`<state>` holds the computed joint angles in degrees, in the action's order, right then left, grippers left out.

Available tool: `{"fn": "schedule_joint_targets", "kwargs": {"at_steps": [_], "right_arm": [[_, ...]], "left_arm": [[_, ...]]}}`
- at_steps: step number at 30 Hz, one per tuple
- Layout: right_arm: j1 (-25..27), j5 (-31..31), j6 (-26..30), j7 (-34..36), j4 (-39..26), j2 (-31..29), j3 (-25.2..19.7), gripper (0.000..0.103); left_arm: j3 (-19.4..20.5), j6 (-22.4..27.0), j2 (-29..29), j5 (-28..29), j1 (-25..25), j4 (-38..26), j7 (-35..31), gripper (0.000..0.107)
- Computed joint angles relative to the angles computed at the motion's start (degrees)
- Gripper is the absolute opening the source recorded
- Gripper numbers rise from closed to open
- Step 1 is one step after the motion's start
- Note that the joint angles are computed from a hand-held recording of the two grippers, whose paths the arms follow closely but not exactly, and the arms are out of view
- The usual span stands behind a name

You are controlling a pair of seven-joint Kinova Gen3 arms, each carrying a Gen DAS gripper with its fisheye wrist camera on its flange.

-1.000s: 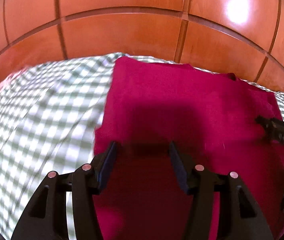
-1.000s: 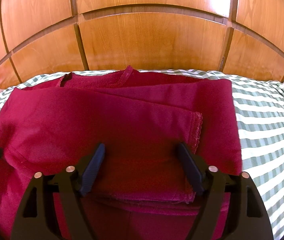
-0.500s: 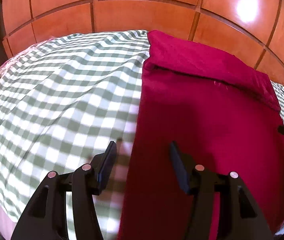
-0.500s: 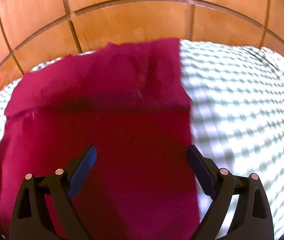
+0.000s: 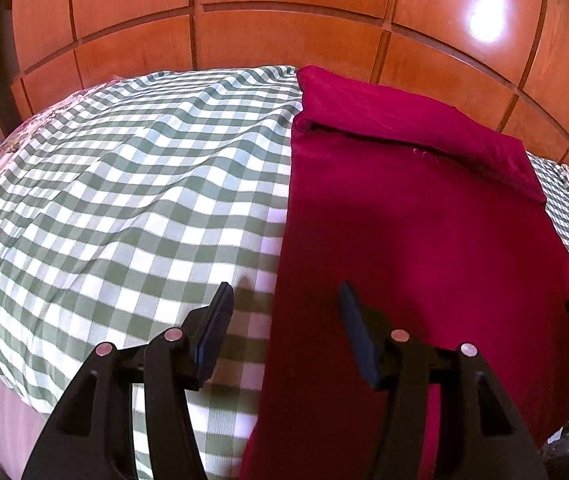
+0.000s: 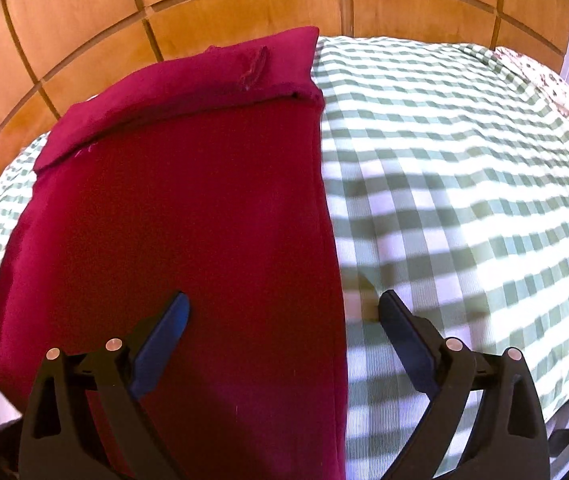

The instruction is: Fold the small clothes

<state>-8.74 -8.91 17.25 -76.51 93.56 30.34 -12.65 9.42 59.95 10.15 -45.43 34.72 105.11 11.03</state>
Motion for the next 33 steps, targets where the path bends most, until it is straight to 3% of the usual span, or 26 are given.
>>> {"fn": "schedule_joint_targets", "kwargs": {"at_steps": [2,6,10,14,17,21,24,25,27,30,33], "right_arm": [[2.37,-0.9,-0.15,1.73,1.66,-0.64,-2.27,0.094],[5.89,-3.19,0.99,5.54,3.52,-1.67,-5.78,0.088],[8.64,-5.94,2.54,10.26,5.23,-2.69,-7.95,0.08],[10.49,-8.98,5.45,15.06,6.46,-3.85,-8.57,0.06],[11.64,-11.6,9.27,18.83,6.24,-4.32,-8.39,0.047],[9.81,-13.39,12.51,21.08,5.67,-4.54,-5.4,0.035],[8.49,-13.89,15.11,22.54,5.16,-4.83,-3.59,0.025],[8.04,-13.95,15.49,22.89,5.17,-4.95,-3.0,0.023],[7.4,-14.47,15.79,23.3,5.1,-5.03,-2.22,0.01],[8.78,-17.65,16.54,26.52,5.87,-5.77,-2.94,0.009],[14.61,-24.17,19.27,31.0,3.89,-5.33,-7.82,0.009]], "left_arm": [[0.09,-0.1,-0.25,0.0,0.3,0.4,0.47,0.055],[-6.25,-1.0,-0.33,1.47,5.88,0.42,-0.98,0.055],[-5.5,-0.46,-0.43,1.8,5.95,0.41,-1.48,0.055],[-4.6,-1.92,-2.2,3.76,6.24,2.02,-3.1,0.053],[-3.5,-7.71,-6.78,4.32,5.65,7.13,-2.16,0.052],[-1.64,-15.26,-11.62,7.06,2.67,12.16,-4.09,0.029],[3.42,-14.81,-11.51,7.76,-0.63,11.59,-6.56,0.022],[5.83,-13.24,-10.56,8.2,-2.23,10.15,-8.44,0.014],[7.95,-11.02,-9.33,8.15,-3.86,8.42,-10.51,0.009],[5.46,-14.67,-11.91,8.61,-3.01,9.36,-12.16,0.009],[-2.5,-21.66,-16.76,5.85,1.92,12.15,-7.79,0.008]]}}
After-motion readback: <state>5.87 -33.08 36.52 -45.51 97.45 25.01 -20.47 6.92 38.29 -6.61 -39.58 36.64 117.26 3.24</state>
